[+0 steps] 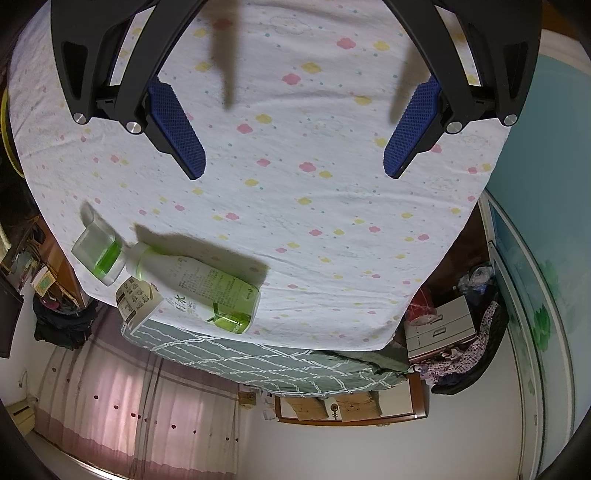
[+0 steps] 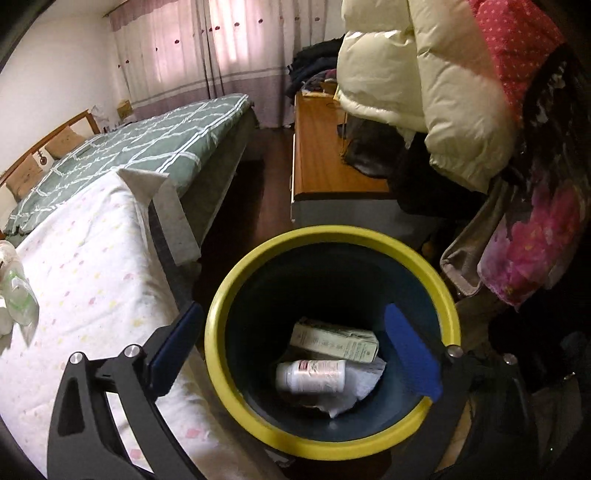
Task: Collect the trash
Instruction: 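Drop the white pill bottle into the yellow bin with the right gripper, then reach for and grasp the green-labelled drink bottle with the left gripper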
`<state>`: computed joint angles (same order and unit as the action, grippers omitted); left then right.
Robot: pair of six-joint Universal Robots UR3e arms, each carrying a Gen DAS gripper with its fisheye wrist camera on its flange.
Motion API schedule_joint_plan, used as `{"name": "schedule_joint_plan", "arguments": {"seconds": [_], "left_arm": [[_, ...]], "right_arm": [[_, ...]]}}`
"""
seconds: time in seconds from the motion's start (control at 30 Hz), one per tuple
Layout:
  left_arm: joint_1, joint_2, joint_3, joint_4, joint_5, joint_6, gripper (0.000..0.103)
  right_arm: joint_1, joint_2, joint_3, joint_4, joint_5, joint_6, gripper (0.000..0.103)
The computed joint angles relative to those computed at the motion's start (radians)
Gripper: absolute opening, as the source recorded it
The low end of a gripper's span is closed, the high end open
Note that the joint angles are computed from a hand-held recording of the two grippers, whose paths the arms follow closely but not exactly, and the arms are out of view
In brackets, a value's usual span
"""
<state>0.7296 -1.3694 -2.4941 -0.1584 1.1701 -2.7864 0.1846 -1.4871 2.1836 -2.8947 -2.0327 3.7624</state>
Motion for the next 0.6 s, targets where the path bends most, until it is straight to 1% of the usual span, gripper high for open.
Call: {"name": "schedule_joint_plan", "arguments": {"seconds": [0.07,0.17,0.27,0.37,0.47,0.6], "left_arm": [[0.001,0.002,0.000,-0.007,-0.002,0.005,0.096],[-0.033,-0.010,0.014,-0.012,0.027,0.012,0.096],[-0.067,0.000,0.034,-0.051,0.045,0.030,0.096],[-0.111,0.000,0.063,-0.058,0.073,0.025,0.096],[-0.181,-0.033,0.123,-0.072,0.115,0.005,0.096],[-0.312,-0.116,0.214,-0.050,0.203,-0.032,0.096]], "right_arm": [[0.010,0.004,-0.008,0.006,-0.016,-0.002,0.094],[0.025,0.023,-0.033,0.025,-0.034,-0.009,0.094],[0.024,0.034,-0.047,0.029,-0.027,-0.022,0.094],[0.018,0.042,-0.052,0.018,-0.016,-0.043,0.094],[0.021,0.046,-0.054,0.009,-0.014,-0.048,0.094],[0.002,0.039,-0.038,-0.015,0.024,-0.061,0.094]]}}
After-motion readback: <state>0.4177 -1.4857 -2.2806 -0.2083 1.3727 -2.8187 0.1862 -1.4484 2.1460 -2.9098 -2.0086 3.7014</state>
